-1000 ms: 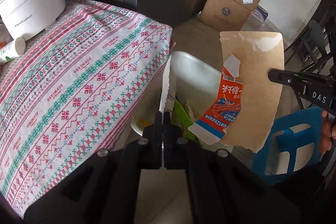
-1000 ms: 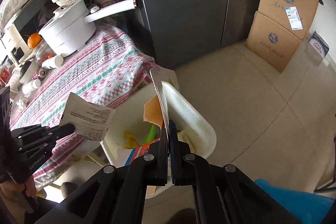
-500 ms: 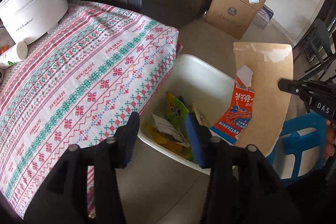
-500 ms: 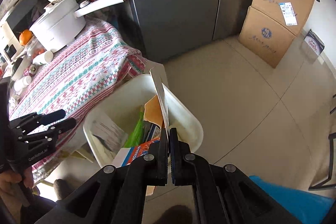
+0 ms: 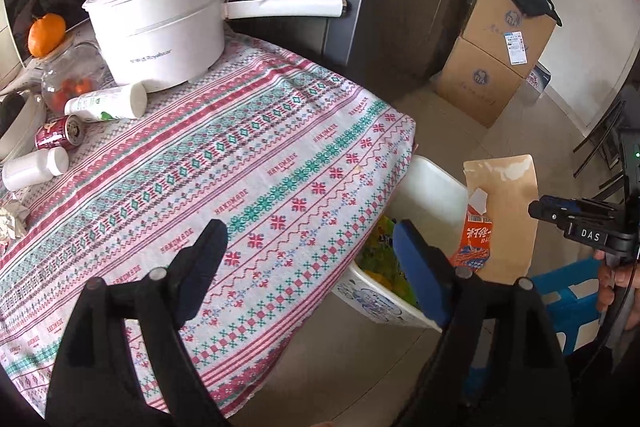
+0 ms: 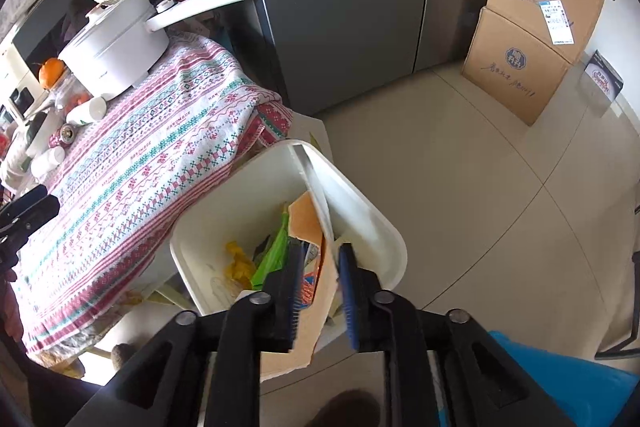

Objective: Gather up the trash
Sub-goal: 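Carry sachet and paper bag over the white bin and open both tools, then grasp the crumpled white paper on the table with the left tool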

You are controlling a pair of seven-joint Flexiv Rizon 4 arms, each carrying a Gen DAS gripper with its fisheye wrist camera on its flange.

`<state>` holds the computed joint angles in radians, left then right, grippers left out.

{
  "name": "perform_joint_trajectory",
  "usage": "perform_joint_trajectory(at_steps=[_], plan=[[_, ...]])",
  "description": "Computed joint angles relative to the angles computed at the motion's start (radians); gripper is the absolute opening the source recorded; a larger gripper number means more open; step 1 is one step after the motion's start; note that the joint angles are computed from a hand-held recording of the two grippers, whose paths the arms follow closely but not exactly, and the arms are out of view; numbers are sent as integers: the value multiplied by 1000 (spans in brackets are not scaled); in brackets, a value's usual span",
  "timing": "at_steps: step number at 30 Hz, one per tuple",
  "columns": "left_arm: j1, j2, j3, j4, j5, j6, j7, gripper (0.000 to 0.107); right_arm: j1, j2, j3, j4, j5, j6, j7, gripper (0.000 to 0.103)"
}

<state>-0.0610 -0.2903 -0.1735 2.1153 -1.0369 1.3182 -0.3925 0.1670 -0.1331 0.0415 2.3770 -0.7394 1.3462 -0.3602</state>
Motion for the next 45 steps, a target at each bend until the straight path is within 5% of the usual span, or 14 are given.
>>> perform_joint_trajectory(at_steps=[2, 15, 22, 31, 34, 37, 40, 45], plan=[[11, 3, 6, 1, -14, 7, 4, 90, 2, 5, -11, 3, -29, 17, 39, 54], [104, -9, 73, -34, -3, 31, -37, 95, 39, -44, -31, -91, -270, 43, 258, 74], [214, -67, 160, -136, 191, -67, -281, 95, 111, -145, -4, -257, -166, -13, 153, 79], [375, -212, 162, -295, 285, -134, -508, 95, 228, -261, -139, -375, -326, 114, 281, 82], [387, -282, 175, -355, 339, -130, -592, 94, 215, -304, -70, -417, -196, 49, 139, 82], [415, -346, 161, -419, 359, -151, -673, 82, 238, -329, -82, -438, -140, 52, 80, 82], [451, -388, 89, -423, 323, -50, -664, 75, 259, -351, -87, -463, -84, 32, 23, 82], [453, -450, 91, -492, 363, -66, -769, 65, 275, -378, -73, -488, 23, 8, -54, 82]])
